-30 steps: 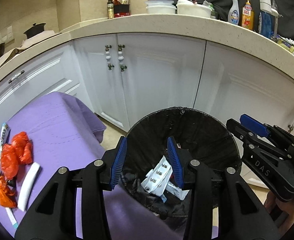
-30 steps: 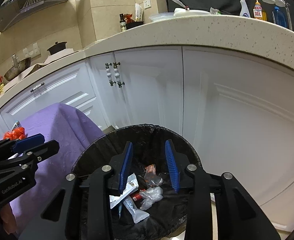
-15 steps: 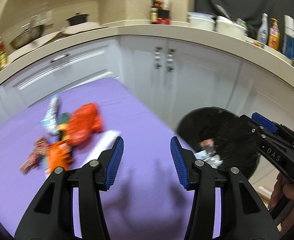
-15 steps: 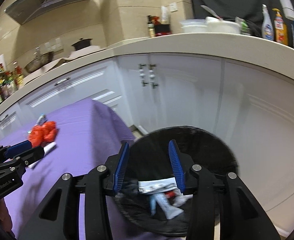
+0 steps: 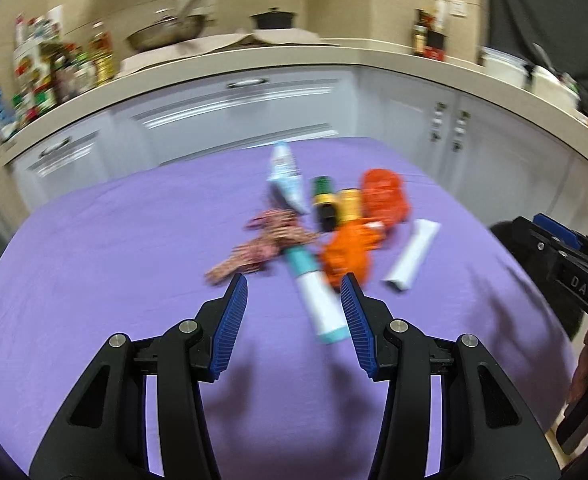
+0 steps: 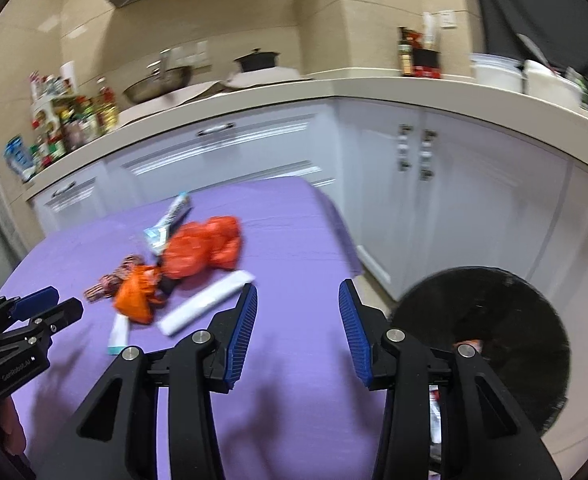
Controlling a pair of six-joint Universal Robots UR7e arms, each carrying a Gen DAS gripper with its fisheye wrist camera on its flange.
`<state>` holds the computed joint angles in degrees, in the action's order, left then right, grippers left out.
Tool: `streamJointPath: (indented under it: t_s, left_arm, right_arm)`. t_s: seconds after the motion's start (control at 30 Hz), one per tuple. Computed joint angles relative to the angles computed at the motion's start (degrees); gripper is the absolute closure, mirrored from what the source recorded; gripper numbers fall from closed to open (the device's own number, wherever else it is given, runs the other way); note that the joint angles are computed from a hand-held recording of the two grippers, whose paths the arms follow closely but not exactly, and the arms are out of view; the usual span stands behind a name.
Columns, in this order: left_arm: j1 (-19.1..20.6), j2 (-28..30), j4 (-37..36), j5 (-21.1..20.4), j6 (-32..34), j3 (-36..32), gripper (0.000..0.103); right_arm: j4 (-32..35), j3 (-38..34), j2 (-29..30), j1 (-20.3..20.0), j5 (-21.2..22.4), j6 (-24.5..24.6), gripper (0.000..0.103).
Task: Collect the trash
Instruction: 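Move both open tools back over the table toward the remaining trash, then grasp the white paper strip with the right tool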
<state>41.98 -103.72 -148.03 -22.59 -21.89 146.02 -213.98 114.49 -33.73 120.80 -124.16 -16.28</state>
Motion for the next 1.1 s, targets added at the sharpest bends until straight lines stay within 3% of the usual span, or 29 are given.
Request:
streamJointPath:
  t_s: [0.27, 0.47, 0.67, 0.93, 1.1]
  left_arm:
    - [2.82, -10.0, 7.78, 3.61, -1.8, 0.33, 0.056]
    - [5.63, -14.62, 8.02, 4.15, -0.13, 0.2, 0.056]
    - [8.72, -14.67, 2.4, 1.79, 4.45, -0.11, 0.056]
    - [10.34, -12.74, -3.71, -2.08, 9.09, -0.27, 0.056]
    - [10.73, -11.43, -6.13, -3.71, 10.23, -0.25, 0.056]
  right_arm:
    - [8.99, -6.23, 4.29, 2.51, -0.3, 1.68, 0.06]
    - [15.91, -10.2, 6.79, 3.4, -2.72, 3.68, 0.057]
    - [23.65, -13.42, 8.34, 3.86, -6.46, 6.17, 0.055]
    - [24.17, -12.01, 7.15, 3.48, -10.27, 8.4, 0.055]
    - [22.79, -11.32, 6.43, 3.01, -10.33, 8.59, 0.055]
